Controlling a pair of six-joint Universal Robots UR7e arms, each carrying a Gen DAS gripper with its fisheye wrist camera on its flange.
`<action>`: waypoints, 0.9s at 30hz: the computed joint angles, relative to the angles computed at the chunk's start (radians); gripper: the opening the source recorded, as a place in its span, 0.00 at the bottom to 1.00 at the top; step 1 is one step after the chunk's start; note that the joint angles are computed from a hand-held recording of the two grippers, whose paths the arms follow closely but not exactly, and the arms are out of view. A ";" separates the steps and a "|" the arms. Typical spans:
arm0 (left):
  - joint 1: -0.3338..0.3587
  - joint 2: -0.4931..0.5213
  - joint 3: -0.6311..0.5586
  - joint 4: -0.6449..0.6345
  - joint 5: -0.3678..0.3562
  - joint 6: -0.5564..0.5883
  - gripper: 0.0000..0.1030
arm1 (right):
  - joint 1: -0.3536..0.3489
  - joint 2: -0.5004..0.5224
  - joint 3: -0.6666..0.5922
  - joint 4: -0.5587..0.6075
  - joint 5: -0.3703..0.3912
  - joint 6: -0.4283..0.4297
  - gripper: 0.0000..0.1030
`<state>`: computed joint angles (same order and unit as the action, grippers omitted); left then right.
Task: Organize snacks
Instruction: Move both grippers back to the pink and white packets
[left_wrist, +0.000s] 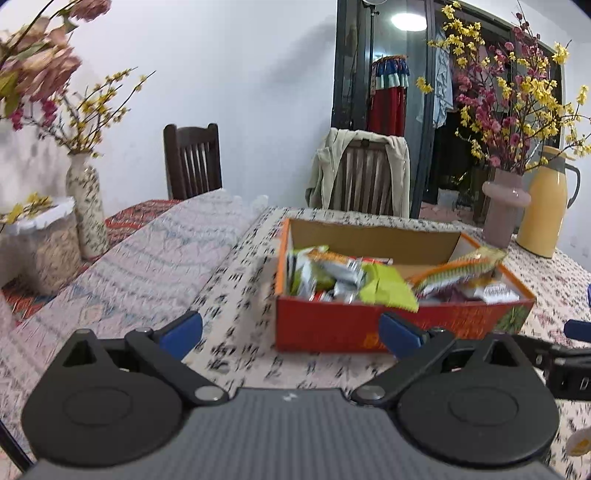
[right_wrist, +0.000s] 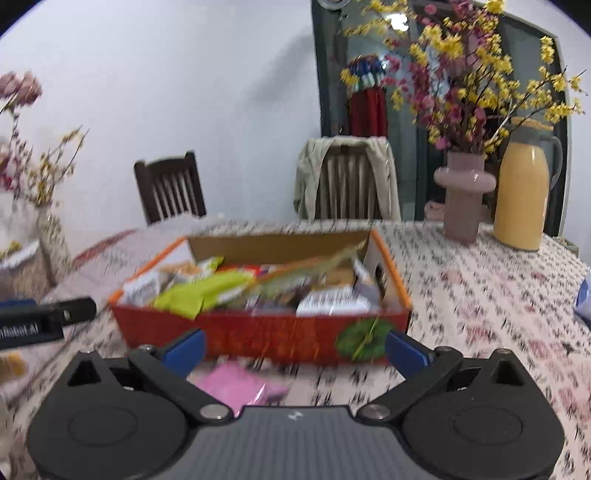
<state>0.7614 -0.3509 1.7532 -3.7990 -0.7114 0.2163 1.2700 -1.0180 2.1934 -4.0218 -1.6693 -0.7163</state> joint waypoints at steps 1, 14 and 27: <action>0.001 -0.007 0.018 -0.004 0.001 -0.005 1.00 | -0.001 0.001 0.010 0.005 -0.002 -0.002 1.00; 0.014 -0.064 0.175 -0.013 0.014 -0.094 1.00 | 0.007 0.062 0.079 0.060 -0.001 -0.085 0.89; 0.015 -0.077 0.212 -0.003 -0.028 -0.124 1.00 | 0.036 0.126 0.038 0.071 -0.054 -0.175 0.58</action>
